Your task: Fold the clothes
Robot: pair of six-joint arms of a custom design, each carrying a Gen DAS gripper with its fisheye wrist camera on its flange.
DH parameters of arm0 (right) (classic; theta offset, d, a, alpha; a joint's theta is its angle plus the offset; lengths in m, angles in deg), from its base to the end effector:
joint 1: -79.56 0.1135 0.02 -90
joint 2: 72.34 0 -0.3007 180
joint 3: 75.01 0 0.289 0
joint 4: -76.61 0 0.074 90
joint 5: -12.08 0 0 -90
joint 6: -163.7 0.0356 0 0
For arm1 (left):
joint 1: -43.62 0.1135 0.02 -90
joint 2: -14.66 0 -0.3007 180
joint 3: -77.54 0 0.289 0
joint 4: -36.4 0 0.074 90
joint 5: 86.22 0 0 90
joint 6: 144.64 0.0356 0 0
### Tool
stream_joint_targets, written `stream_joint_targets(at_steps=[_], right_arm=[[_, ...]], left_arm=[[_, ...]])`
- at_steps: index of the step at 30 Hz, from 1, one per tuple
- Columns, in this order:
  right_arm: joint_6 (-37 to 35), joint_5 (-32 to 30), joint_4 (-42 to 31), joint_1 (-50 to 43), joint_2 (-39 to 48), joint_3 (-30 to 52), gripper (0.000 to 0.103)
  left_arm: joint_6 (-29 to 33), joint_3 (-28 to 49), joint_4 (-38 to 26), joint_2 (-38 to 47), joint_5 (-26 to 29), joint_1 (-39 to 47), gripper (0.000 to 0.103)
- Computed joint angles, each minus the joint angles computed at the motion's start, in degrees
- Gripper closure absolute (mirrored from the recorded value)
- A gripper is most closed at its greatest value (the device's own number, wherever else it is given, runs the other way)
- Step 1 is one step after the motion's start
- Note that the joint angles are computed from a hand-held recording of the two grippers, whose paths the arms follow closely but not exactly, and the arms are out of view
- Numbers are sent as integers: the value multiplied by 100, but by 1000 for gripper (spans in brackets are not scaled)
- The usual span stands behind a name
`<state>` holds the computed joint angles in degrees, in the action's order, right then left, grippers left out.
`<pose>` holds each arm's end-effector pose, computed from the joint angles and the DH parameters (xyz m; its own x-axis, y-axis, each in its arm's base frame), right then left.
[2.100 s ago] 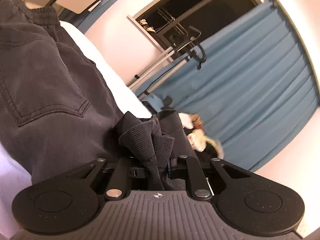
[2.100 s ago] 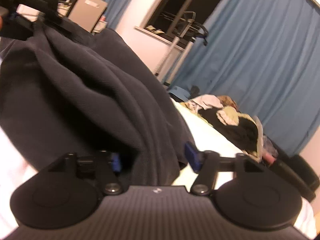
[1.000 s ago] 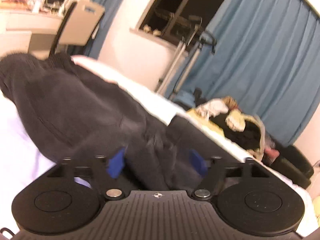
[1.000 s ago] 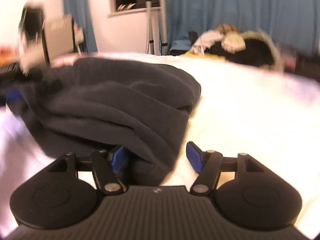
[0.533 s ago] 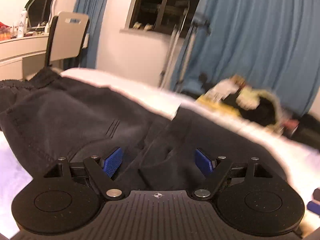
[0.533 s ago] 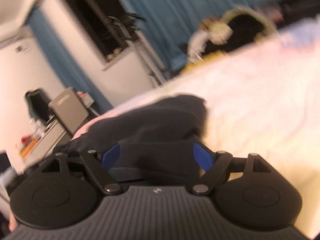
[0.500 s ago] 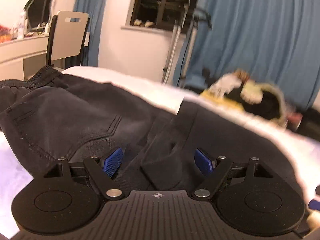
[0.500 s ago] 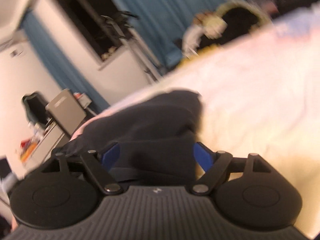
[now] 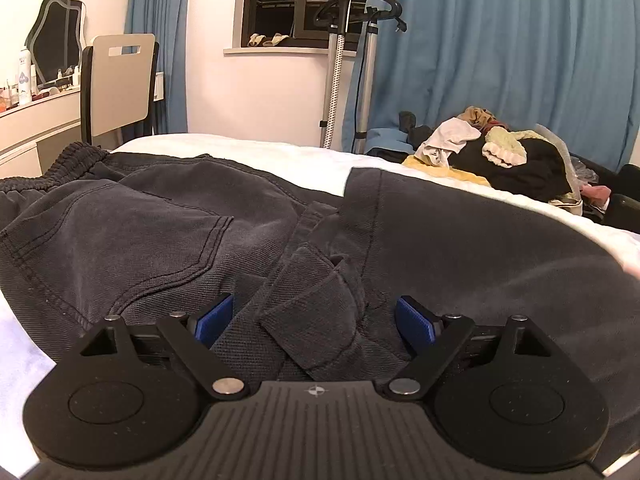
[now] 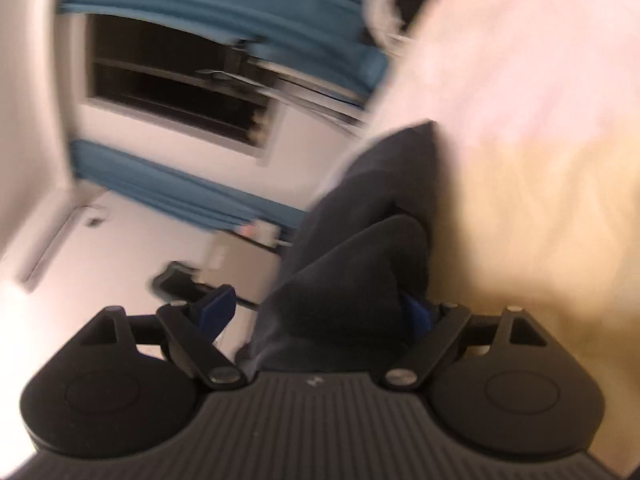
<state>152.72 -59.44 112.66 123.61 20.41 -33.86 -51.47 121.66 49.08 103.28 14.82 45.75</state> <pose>0.2362 0.2128 0.1585 -0.4686 0.8421 -0.2669 0.1054 0.3533 0.9296 0.3115 0.0048 0.1541 -0.5191 0.0350 -0.8540 0.1551 0.9864 -0.0538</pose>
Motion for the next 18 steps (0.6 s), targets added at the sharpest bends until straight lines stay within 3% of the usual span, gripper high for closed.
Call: stream_joint_targets(at_steps=[3,5,8,12,18], right_arm=[[-97,-207,-519,-129,204,258,25],[-198,42,-1004,-86,128,526,47],[-743,693,-2496,129,-229,1131,72],[-1454,1231,-3230,380,-793,1486,78],[-1535,1506,-4640,555,-1940,1752,79]], left_arm=[[65,-57,65,-23,-90,-58,14],[65,-117,136,-58,-80,-75,13],[91,-172,212,-78,19,-54,13],[356,-212,-186,-408,-70,-169,13],[166,-302,-1174,-1455,324,-350,12]])
